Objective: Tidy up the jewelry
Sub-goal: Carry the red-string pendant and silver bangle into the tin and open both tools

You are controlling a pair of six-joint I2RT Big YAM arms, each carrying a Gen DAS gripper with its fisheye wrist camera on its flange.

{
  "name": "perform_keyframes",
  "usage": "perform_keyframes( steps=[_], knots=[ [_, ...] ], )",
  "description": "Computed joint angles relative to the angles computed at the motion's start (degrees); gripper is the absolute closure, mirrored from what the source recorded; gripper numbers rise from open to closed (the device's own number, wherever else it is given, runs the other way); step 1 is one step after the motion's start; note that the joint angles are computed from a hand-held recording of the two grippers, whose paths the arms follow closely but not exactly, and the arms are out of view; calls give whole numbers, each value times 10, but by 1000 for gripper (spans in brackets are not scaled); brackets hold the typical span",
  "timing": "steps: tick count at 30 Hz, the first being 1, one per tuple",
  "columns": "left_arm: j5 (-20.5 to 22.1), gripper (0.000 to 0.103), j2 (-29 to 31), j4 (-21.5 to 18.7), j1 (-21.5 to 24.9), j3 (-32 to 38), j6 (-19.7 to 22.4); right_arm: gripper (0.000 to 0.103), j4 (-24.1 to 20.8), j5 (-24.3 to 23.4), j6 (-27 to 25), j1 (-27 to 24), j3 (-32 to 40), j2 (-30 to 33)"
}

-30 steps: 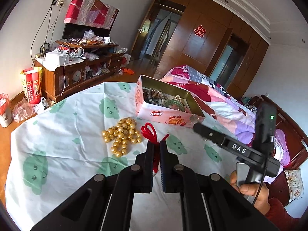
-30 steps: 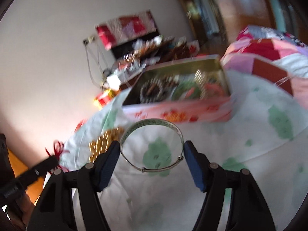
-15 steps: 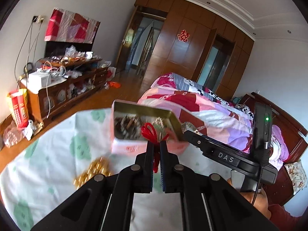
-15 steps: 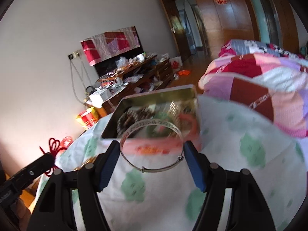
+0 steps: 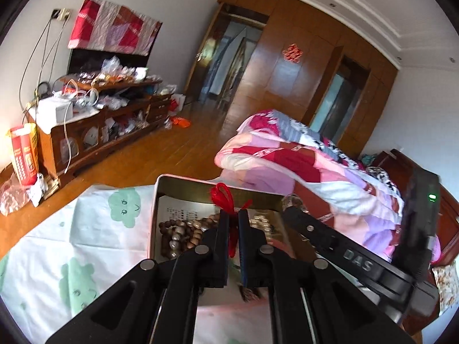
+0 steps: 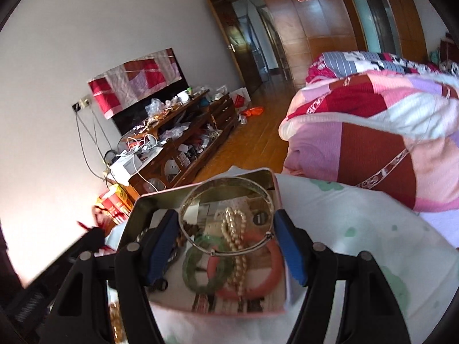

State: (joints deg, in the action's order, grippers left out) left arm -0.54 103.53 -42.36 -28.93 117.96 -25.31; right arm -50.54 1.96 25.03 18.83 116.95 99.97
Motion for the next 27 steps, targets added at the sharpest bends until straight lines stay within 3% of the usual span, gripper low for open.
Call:
perform_keyframes(
  steps=[4, 9, 12, 21, 24, 27],
  knots=[
    [-7, 98, 20, -33, 3, 17, -15, 32, 2, 5, 7, 6, 11, 19],
    [-32, 98, 44, -97, -8, 55, 4, 32, -4, 30, -37, 21, 12, 26],
    [-66, 98, 48, -107, -14, 63, 28, 32, -8, 40, -52, 23, 9, 26],
    [-85, 97, 57, -137, -16, 81, 18, 30, -14, 14, -57, 16, 22, 35],
    [-105, 94, 70, -162, -23, 105, 30, 19, 5, -7, -52, 14, 8, 29],
    [-120, 80, 83, -182, -28, 128, 49, 15, 39, -21, -32, 14, -23, 11]
  ],
)
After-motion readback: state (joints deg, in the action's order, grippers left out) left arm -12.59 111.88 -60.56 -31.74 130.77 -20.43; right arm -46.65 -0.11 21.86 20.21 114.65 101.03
